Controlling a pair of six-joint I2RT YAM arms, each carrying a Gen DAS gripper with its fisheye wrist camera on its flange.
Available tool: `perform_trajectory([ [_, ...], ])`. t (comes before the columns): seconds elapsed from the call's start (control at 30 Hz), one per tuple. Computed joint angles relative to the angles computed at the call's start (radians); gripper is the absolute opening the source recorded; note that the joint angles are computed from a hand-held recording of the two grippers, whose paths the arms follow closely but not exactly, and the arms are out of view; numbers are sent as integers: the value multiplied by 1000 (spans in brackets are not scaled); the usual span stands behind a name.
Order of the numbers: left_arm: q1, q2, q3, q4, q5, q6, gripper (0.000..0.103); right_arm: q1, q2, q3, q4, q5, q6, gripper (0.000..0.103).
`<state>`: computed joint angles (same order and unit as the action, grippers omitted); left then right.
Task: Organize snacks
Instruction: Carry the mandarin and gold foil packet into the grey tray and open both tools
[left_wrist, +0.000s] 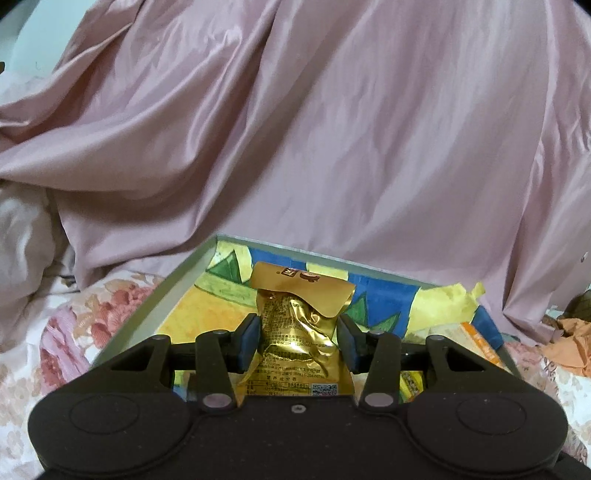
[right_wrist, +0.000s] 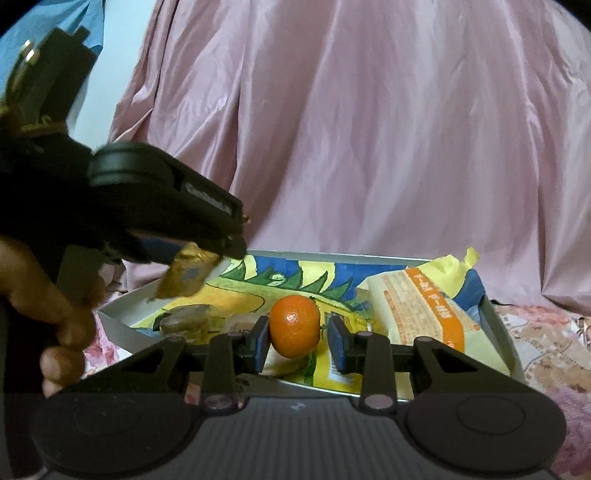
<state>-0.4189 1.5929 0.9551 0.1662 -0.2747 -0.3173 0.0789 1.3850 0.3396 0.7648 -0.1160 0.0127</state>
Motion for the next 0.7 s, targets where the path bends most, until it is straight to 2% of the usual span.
perform_trajectory([
  [0.53, -12, 54, 18, -14, -14, -15, 49, -20, 13, 29, -37, -31, 14, 38],
  [0.67, -10, 53, 21, -24, -1, -13, 53, -21, 13, 30, -40, -32, 14, 38],
  [0.7, -11, 52, 22, -30, 0, -15, 54, -22, 13, 30, -38, -33, 14, 41],
])
